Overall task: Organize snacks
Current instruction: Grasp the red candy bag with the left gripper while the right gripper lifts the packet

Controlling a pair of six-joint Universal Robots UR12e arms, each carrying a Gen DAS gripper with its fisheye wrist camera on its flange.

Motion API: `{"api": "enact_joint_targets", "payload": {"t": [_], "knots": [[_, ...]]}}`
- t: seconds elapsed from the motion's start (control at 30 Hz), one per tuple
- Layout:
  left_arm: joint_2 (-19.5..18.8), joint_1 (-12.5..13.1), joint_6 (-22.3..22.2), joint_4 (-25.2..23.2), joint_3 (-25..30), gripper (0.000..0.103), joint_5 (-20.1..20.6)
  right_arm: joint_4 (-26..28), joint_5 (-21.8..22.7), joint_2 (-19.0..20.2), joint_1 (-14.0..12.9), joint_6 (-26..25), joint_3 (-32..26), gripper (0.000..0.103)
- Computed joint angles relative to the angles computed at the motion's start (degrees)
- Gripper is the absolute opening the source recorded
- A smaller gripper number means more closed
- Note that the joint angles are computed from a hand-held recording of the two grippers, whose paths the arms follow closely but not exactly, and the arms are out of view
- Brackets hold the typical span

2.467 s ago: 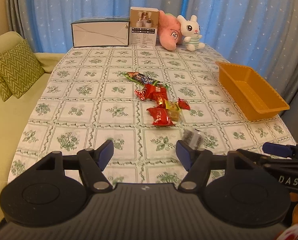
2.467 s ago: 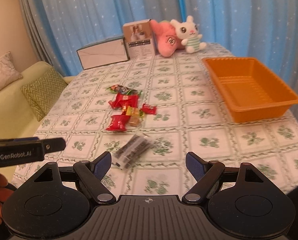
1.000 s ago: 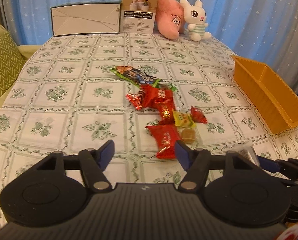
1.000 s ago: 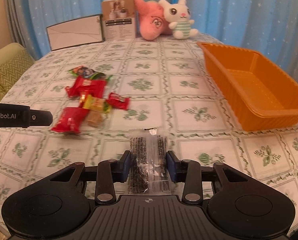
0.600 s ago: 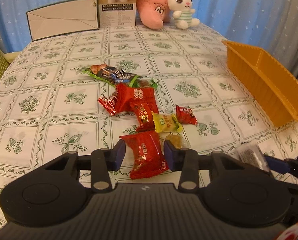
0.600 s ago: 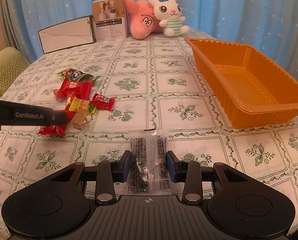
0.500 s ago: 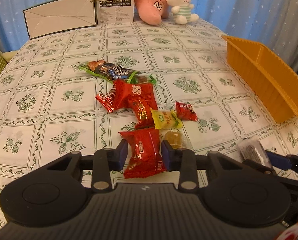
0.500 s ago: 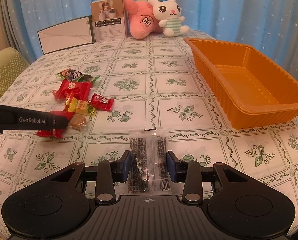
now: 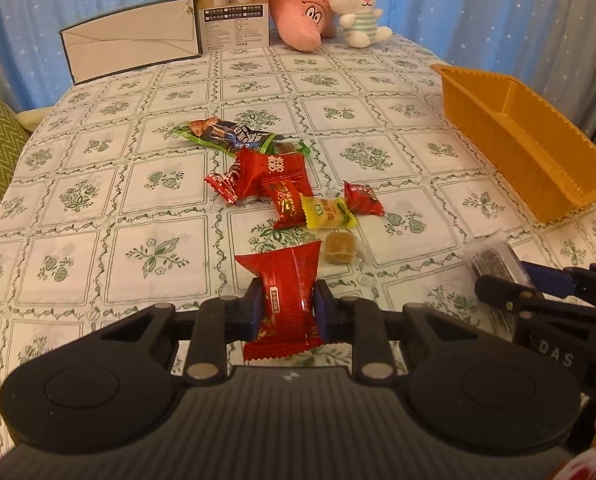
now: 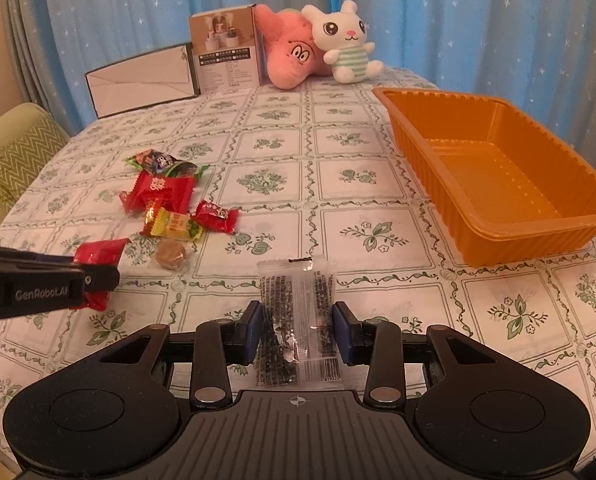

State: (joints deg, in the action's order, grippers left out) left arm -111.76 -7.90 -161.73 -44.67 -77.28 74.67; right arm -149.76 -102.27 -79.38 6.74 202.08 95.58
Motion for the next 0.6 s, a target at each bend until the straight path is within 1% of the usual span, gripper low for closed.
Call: {"api": "enact_joint_targets", "payload": {"t": [0.13, 0.3, 0.47, 0.6], "knots": [[1.4, 0.0, -0.8, 0.5, -0.9, 0.023, -1.0, -0.9, -0.2, -0.8, 0.1, 0.4, 0.2, 0.038], [2.2, -0.6, -1.4, 1.0, -0.8, 0.023, -2.8, -2.1, -1.2, -2.1, -0.2, 0.7, 0.7, 0.038], [2.3, -1.9, -1.8, 1.8, 0.3, 0.023, -4.5, -3.2, -2.2, -3.7, -0.9, 1.1, 1.3, 0.038], [2.0, -3.2, -1.8, 1.9, 1.5, 0.023, -6.2, -3.4, -2.8, -4.9, -2.1, 1.5, 1.5, 0.038]]}}
